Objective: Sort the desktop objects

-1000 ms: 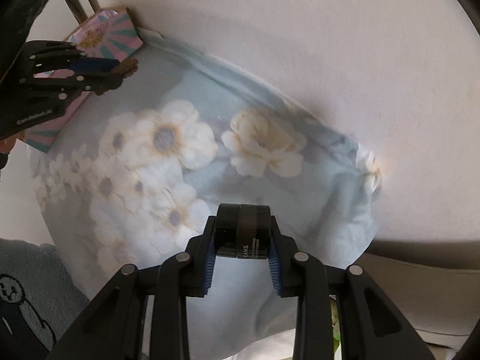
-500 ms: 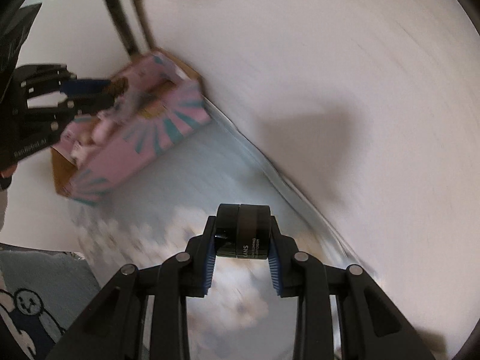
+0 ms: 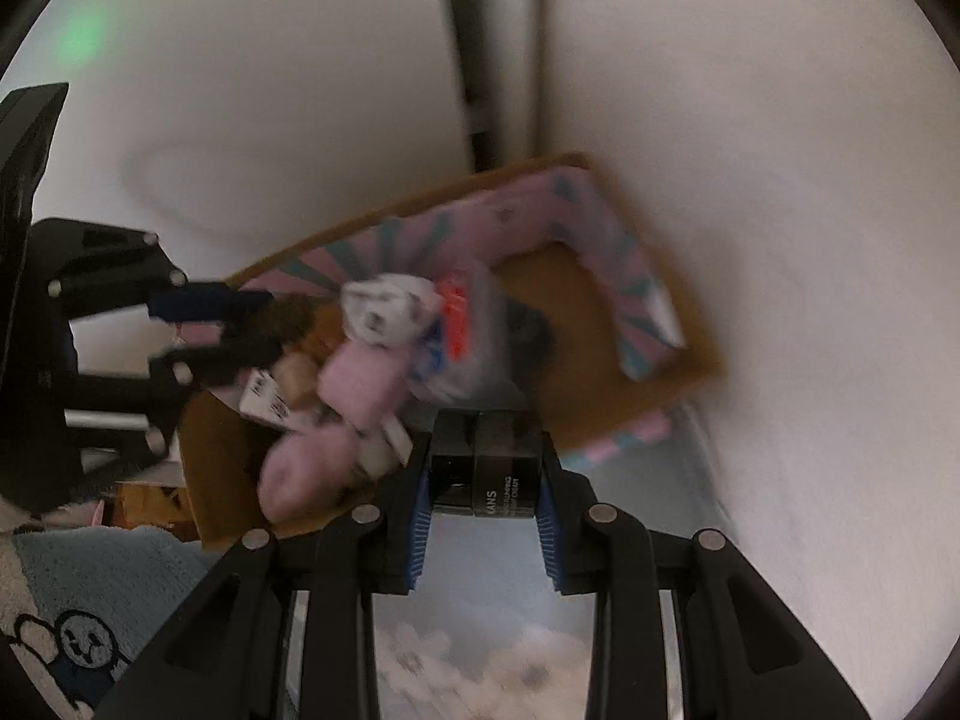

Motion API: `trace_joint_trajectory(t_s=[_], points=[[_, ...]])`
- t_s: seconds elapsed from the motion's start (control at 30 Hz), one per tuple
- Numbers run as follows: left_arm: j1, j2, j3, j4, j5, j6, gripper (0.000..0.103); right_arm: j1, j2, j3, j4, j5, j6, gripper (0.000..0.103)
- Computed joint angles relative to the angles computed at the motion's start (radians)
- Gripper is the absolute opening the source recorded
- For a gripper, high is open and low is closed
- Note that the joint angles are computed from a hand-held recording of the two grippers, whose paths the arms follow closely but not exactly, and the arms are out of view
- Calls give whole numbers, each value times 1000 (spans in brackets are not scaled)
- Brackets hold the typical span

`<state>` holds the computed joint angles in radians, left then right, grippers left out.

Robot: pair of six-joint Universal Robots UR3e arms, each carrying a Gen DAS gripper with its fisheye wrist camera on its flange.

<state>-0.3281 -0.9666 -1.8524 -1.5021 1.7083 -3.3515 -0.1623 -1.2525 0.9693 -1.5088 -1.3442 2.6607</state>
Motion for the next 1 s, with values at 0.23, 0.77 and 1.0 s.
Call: trace_joint_trajectory(t_s=[0.23,0.77,1.0], points=[[124,74,-69,-57,-129,106,29,100,169,-178,94,-25,23,28],[73,69,-112,33,-61,67,103,118,40,3,-63,-54,95,103],[-9,26,28,-68,2,11,103,106,-62,114,-108,-89,198,103]])
